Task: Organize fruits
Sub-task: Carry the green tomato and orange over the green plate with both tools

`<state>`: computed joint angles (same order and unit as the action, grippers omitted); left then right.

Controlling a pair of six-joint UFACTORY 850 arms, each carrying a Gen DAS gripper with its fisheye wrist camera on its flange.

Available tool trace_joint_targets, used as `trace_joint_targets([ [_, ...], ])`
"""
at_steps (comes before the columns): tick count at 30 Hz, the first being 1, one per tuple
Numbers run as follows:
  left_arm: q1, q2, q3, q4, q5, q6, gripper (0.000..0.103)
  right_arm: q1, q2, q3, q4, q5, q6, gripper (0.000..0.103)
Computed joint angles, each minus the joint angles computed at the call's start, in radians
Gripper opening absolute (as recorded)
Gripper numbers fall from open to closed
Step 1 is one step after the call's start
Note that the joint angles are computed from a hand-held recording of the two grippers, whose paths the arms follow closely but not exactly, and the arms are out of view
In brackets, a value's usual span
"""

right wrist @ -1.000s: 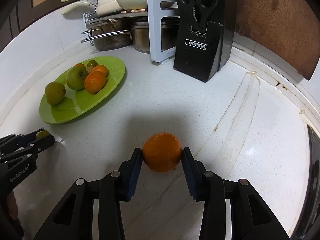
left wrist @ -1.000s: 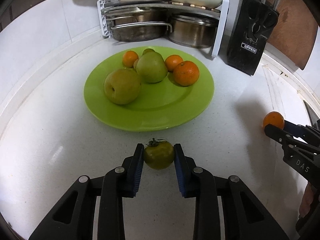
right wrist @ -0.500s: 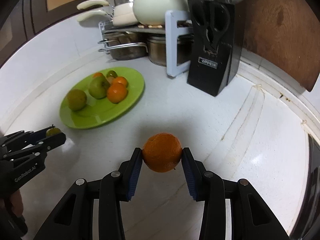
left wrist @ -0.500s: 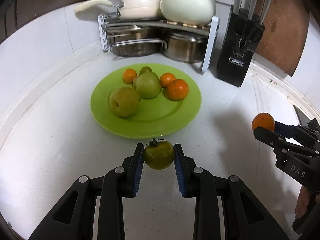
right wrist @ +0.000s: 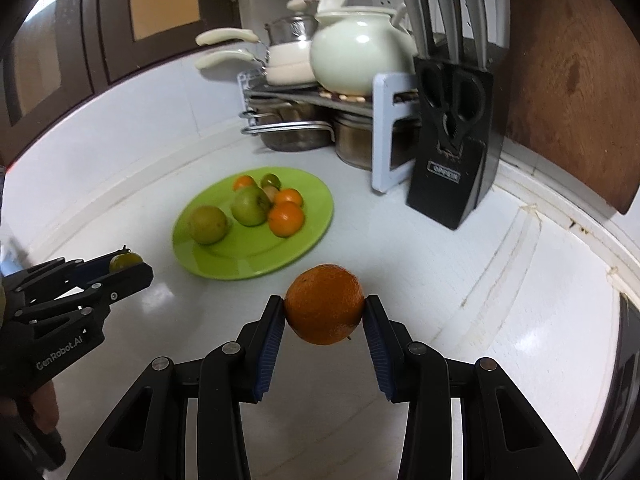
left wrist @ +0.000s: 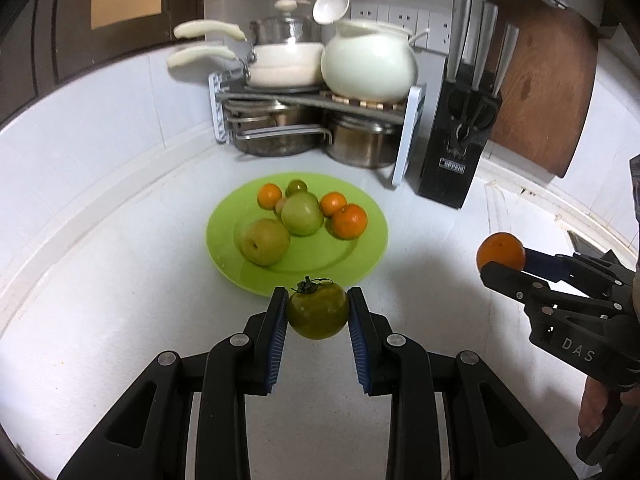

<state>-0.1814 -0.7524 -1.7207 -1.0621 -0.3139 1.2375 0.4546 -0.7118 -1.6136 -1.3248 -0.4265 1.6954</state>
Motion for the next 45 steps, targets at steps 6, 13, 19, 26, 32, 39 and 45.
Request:
trace_joint_targets([
  [6, 0.011, 0.04, 0.036, -0.15, 0.008, 0.154, 0.03, 0.009, 0.007, -0.011, -0.062, 0.013, 0.033, 0.042],
  [13, 0.015, 0.062, 0.045, -0.277, 0.019, 0.287, 0.03, 0.019, 0.001, -0.042, -0.127, 0.019, 0.06, 0.042],
  [19, 0.017, 0.064, 0.032, -0.368, 0.029, 0.379, 0.03, 0.022, -0.014, -0.082, -0.151, 0.028, 0.05, 0.042],
  [26, 0.018, 0.044, -0.014, -0.361, 0.039, 0.368, 0.03, 0.023, -0.04, -0.135, -0.17, 0.037, 0.033, 0.042],
  [32, 0.021, 0.011, -0.077, -0.284, 0.038, 0.28, 0.03, 0.013, -0.076, -0.205, -0.122, 0.056, -0.03, 0.042],
  [39, 0.023, -0.053, -0.185, -0.097, 0.029, 0.081, 0.03, -0.001, -0.139, -0.31, 0.006, 0.068, -0.177, 0.042],
  [45, 0.021, -0.129, -0.307, 0.096, 0.015, -0.118, 0.03, -0.016, -0.209, -0.427, 0.154, 0.058, -0.346, 0.042],
])
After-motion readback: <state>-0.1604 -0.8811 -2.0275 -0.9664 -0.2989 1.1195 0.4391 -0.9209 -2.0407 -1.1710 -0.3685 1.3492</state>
